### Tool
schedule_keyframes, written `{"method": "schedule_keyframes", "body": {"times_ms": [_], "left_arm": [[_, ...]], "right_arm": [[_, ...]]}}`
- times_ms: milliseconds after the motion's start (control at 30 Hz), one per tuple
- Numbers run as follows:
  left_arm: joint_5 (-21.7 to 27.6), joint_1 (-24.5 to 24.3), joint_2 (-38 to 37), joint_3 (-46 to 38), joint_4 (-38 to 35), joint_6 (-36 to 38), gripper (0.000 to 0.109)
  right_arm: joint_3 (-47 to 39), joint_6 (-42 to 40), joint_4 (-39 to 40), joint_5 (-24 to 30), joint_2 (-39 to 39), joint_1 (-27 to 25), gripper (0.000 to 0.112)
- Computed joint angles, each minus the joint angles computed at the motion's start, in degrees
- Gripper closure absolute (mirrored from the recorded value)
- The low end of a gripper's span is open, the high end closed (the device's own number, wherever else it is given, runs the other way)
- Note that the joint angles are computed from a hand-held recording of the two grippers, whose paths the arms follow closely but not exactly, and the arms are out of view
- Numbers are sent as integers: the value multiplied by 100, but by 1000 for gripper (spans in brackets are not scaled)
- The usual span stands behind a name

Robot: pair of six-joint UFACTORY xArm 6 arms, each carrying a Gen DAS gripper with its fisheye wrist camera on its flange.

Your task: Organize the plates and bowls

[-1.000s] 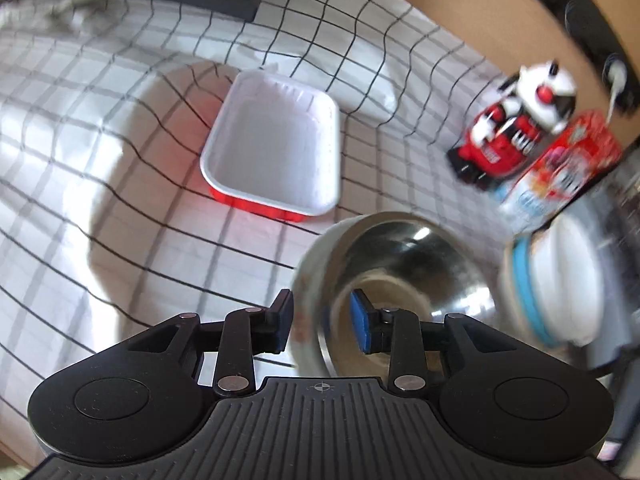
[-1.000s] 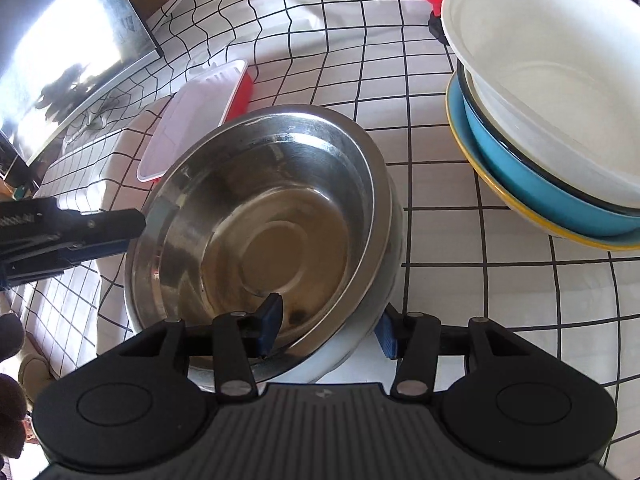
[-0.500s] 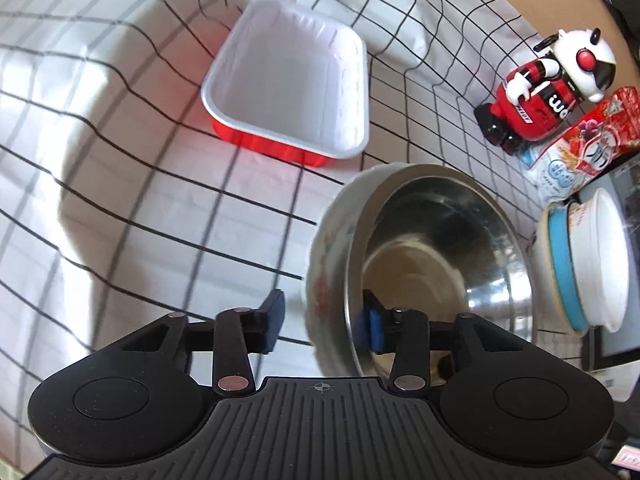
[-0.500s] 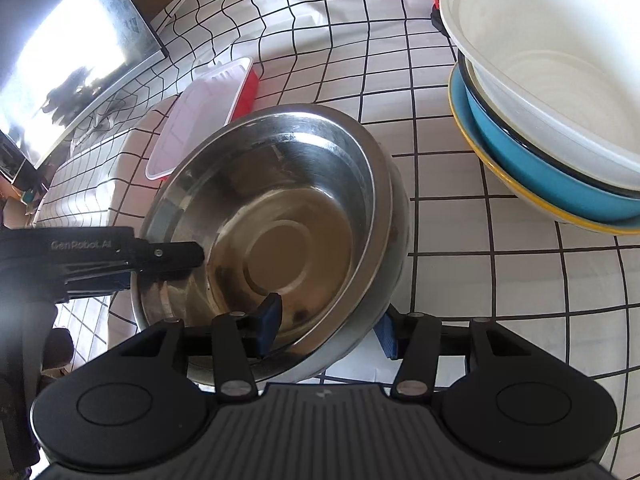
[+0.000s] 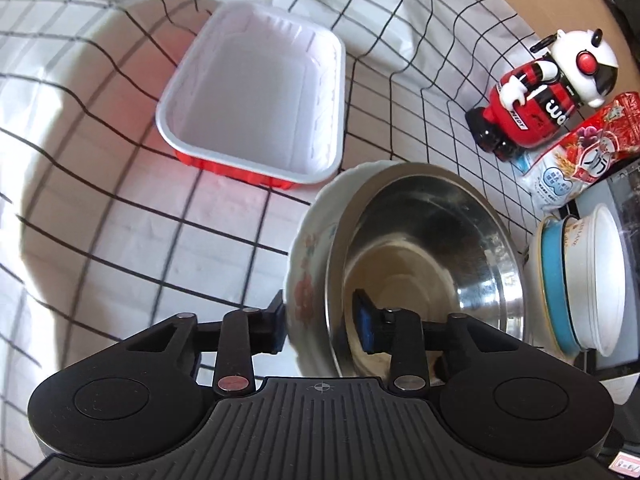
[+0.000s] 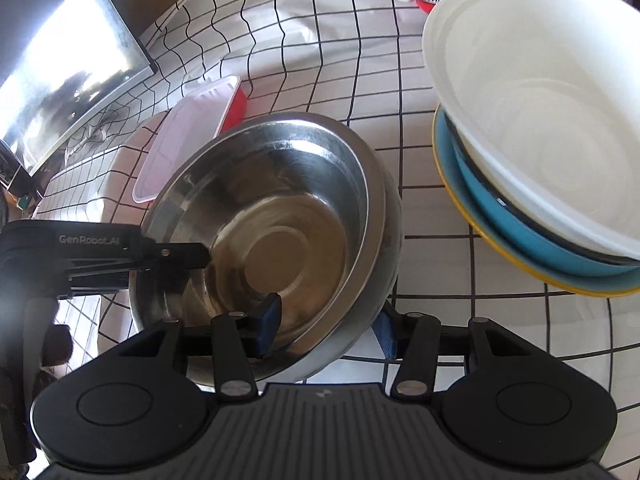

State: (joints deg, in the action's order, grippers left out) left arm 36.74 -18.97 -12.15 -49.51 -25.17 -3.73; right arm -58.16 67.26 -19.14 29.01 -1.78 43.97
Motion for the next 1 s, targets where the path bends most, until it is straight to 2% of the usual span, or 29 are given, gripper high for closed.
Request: {"method": "schedule_keyframes", "body": {"times_ms": [133, 233, 333, 400, 433, 533, 633, 700, 800, 833, 900, 933, 1000], "left_arm": [[-197, 17, -517, 280, 273, -139, 72], [-476, 51, -996, 577, -79, 258, 72], [-745, 11, -1326, 796, -1450, 1416, 76], [-858, -77, -1417, 846, -2411, 2082, 91], [-947, -157, -1433, 846, -2565, 2132, 92], [-1432, -527, -1418, 797, -2172, 1557, 93], [-1674, -751, -1508, 758, -822, 284, 93], [-1557, -843, -1369, 520, -382, 50, 93], [-1208, -955, -970, 19, -291, -79, 93], [-1103, -1011, -815, -140, -303, -143, 93], [-1236, -1162, -567, -299, -726, 47, 93], [-1282, -1221, -445, -394, -1230, 367, 92], [-1061, -1279, -154, -726, -2091, 1002, 90]], "right_arm": [[113, 127, -153, 105, -251, 56, 60], [97, 31, -237, 401, -492, 156, 60], [145, -304, -201, 528, -778, 231, 60], [152, -671, -15, 485, -905, 226, 60], [133, -898, 72, 459, -949, 216, 60], [4, -1361, -57, 395, -1026, 138, 59], [-97, -1431, -393, 312, -1148, -28, 56], [-39, -1297, -820, 208, -1331, -169, 54], [117, -354, -2144, 331, -1720, -423, 47], [200, -174, -2420, 312, -1851, -541, 41], [304, -300, -2478, 405, -2044, -747, 40], [368, -463, -2367, 505, -2158, -862, 40], [572, -731, -2100, 633, -2414, -1090, 40]]}}
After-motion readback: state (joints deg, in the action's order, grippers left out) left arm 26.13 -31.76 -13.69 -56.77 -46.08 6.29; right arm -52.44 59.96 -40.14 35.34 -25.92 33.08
